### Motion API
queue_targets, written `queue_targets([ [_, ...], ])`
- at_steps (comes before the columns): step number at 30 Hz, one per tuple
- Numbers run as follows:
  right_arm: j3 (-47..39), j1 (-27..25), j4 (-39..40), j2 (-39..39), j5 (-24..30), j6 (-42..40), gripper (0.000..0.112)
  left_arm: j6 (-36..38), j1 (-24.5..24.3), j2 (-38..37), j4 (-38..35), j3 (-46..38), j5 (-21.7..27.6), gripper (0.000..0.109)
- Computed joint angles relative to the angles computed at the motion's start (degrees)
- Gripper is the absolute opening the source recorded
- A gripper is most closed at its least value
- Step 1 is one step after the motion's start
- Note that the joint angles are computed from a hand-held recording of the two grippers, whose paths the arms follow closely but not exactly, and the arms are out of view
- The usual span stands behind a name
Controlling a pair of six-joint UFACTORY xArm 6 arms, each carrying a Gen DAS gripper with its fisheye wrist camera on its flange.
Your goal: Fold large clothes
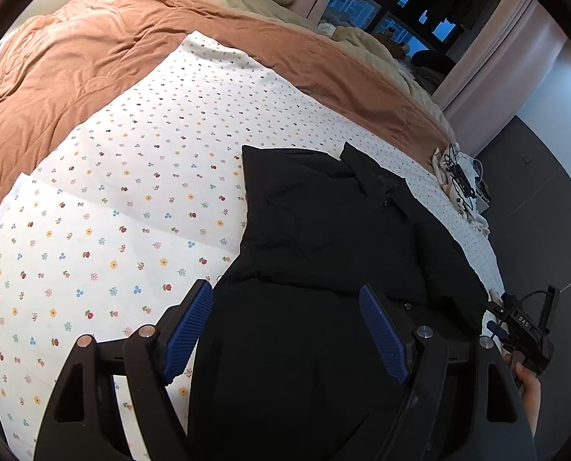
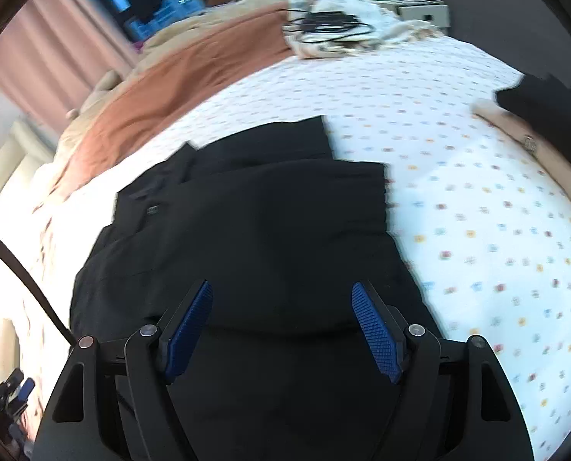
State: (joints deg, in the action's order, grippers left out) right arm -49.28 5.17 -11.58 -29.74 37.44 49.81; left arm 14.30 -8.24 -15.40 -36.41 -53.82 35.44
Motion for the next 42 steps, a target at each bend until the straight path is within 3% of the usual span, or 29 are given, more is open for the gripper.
queue_targets([
  [8, -1.03, -0.63, -1.42, 2.22, 1.74, 2.68, 0.074, -0.94, -0.61, 1.4, 1.16, -0.6, -0.18, 0.08],
  [12, -3.54, -1.08, -1.78, 7.12, 3.53, 1.66, 0.074, -0.6, -0.74, 1.84, 0.79, -0.96, 0.13, 0.08],
  [14, -3.69, -1.02, 0.5, 8.51, 2.92, -0.29, 0.059, -0.6, -0.61, 1.99, 0.48, -1.14, 0.19, 0.08],
  [17, -5.44, -0.03, -3.29, 10.58, 4.51, 0.6, 0.038, -0.43, -0.31, 2.2, -0.29, -1.31, 0.46, 0.08],
  [22, -6.95, 1.41, -6.44, 11.28, 4.77, 0.89, 0.025, 0.17, 0.02, 1.81, -0.93, -1.14, 0.82, 0.08],
  [31, -7.83, 3.1, -7.63, 10.11, -1.89, 3.58, 0.023, 1.99, 1.76, 0.39, -4.02, -0.68, 1.47, 0.08],
  [42, -13.65, 11.04, -20.14, 11.42, -6.49, 13.01, 0.023, 5.72, 6.28, -1.86, -8.46, 0.61, 3.7, 0.08],
])
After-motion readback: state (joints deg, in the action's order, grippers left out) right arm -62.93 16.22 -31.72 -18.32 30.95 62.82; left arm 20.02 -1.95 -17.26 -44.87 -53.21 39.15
